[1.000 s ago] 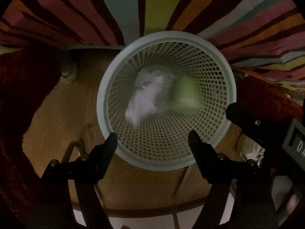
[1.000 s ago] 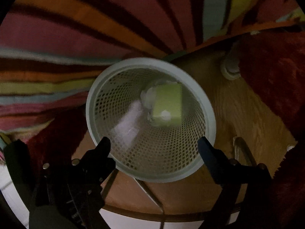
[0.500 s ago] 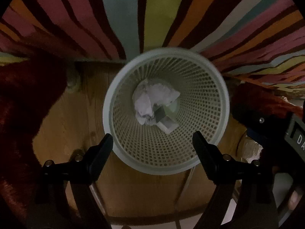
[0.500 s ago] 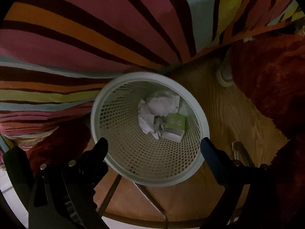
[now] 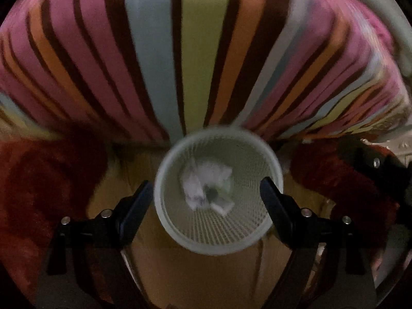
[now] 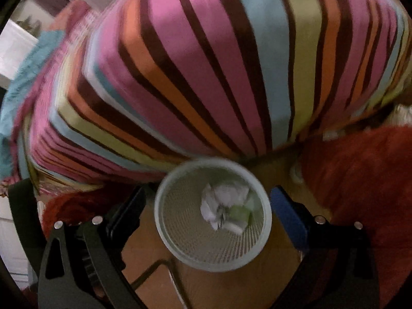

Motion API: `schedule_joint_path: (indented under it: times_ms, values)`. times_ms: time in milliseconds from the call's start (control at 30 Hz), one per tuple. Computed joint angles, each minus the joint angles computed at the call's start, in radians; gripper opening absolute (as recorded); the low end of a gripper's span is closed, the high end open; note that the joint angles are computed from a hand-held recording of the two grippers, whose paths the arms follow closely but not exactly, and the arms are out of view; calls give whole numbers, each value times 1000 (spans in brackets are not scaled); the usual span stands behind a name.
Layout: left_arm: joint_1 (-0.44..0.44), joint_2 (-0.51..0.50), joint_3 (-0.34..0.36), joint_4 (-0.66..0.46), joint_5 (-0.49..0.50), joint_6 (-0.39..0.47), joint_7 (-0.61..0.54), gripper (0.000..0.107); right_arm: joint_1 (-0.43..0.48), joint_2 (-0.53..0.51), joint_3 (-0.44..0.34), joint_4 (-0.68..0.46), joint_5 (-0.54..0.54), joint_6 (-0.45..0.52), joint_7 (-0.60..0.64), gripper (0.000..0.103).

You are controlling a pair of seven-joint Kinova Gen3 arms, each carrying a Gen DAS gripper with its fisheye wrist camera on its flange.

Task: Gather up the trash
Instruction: 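Raise both tools back toward the items on the bed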

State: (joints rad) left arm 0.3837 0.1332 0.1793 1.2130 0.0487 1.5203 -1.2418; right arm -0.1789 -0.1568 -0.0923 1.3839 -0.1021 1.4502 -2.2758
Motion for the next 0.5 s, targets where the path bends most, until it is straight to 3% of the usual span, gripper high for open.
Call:
schedule_joint_path:
  times_ms: [267,500]
  values:
    - [17,-58,9,-90,-133,-123,-14,83,28,-43,-20,-76,152,-145,18,93]
    - [31,60,-14,-336,-201,-119,-54,83,49,29,19,-170,168,-203,104,93]
